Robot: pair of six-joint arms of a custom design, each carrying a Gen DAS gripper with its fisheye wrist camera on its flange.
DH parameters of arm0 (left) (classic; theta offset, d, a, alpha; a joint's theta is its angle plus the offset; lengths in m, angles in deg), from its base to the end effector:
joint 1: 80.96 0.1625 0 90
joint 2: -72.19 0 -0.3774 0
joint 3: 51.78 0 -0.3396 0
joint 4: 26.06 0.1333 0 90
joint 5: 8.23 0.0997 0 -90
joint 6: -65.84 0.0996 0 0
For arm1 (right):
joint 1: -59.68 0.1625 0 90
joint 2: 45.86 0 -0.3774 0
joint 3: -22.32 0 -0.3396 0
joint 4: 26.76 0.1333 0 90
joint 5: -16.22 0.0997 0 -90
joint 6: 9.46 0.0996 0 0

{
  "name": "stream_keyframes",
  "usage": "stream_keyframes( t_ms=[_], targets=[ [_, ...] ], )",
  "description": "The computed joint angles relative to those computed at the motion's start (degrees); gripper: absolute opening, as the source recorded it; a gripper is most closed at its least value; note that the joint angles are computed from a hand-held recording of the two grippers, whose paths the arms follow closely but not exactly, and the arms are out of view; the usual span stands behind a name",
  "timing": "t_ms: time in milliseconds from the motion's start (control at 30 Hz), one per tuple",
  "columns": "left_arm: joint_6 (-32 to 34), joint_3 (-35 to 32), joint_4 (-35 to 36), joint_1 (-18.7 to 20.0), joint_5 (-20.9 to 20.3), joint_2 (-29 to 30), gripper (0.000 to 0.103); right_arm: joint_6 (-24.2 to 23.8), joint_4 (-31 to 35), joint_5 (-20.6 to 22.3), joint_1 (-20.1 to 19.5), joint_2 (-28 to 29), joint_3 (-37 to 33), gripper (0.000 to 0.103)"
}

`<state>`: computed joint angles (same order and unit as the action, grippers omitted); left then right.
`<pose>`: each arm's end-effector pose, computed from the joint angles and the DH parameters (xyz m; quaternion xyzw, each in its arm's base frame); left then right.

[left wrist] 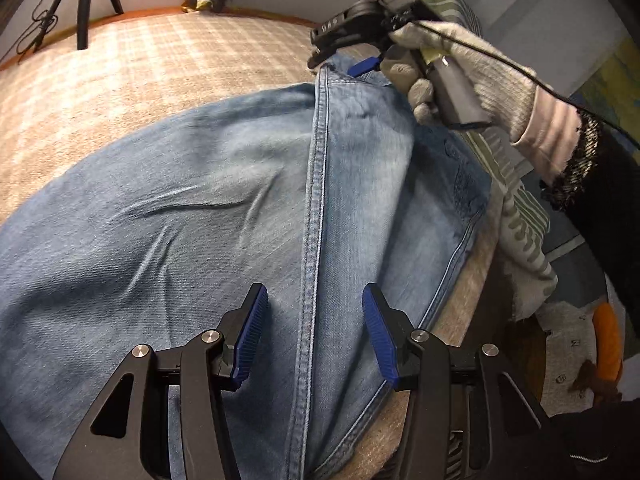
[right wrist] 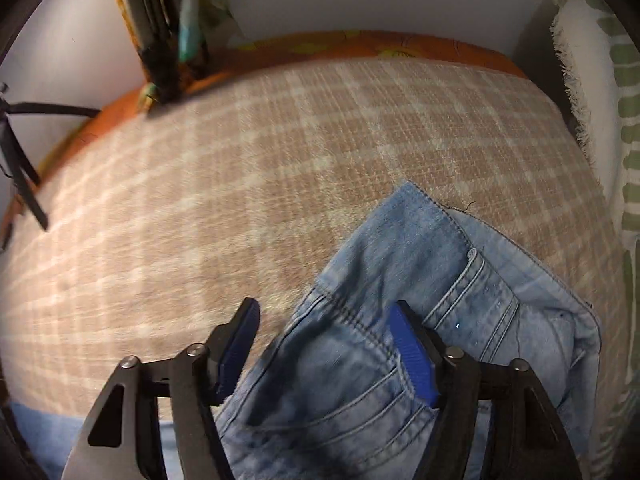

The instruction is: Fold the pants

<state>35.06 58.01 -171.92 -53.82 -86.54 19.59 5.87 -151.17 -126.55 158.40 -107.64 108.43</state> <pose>-0.3844 -0.3695 0.0771 0.2760 0.9557 -0.0664 0.0781 0.1438 -0.5815 0.3132 -0.0904 -0.8886 0.1692 0.4166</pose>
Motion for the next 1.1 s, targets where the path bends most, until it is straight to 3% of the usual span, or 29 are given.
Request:
stream_keyframes(
  t_ms=[33,100,167,200,233,367,567,700,767,867,933,1033,1100],
  targets=[
    [0.1,0.0,0.0,0.0,0.1,0.0,0.048,-1.0,-1.4,-1.0,-0.1,0.1,0.7,0.047],
    [0.4,0.0,0.2,-0.3,0.5,0.1,0.046,-5.1,-7.0,-1.3,-0.3,-0.5,3.3,0.041],
    [0.6,0.0,0.5,-0.7,0.9,0.1,0.045,-8.0,-11.0,-0.2,-0.3,-1.8,5.8,0.024],
    [0.6,0.1,0.6,-0.8,1.1,0.0,0.044,-8.8,-12.7,1.0,-0.2,-3.1,7.3,0.021],
    [0.4,0.1,0.7,-1.0,1.1,0.0,0.039,-9.3,-14.3,2.5,-0.1,-4.7,8.9,0.011],
    [0.5,0.3,1.1,-1.7,0.6,-0.7,0.034,-10.6,-21.1,8.2,0.6,-12.4,15.3,0.008],
    [2.1,0.4,2.2,-3.5,-0.3,-2.3,0.034,-13.7,-28.3,12.0,4.3,-25.6,24.9,0.007],
    [2.1,0.3,1.8,-3.6,-3.5,-3.9,0.034,-13.6,-31.0,14.9,4.0,-36.0,32.7,0.007],
    [2.9,-0.4,3.4,-4.7,-1.7,-4.6,0.037,-13.2,-31.2,13.9,4.2,-41.1,36.7,0.007],
    [4.8,-1.6,5.9,-5.7,2.4,-4.0,0.037,-13.2,-33.0,9.1,4.8,-47.0,42.8,0.007],
    [5.3,-2.8,6.9,-5.2,2.7,-2.4,0.037,-12.4,-32.2,9.9,2.3,-52.0,46.6,0.007],
    [6.8,-4.1,9.1,-5.0,4.2,0.5,0.037,-11.4,-28.2,17.0,-6.0,-59.4,49.8,0.007],
    [7.1,-4.6,9.3,-4.4,3.5,2.2,0.037,-14.2,-27.0,25.6,-12.9,-64.1,51.5,0.011]
  ],
)
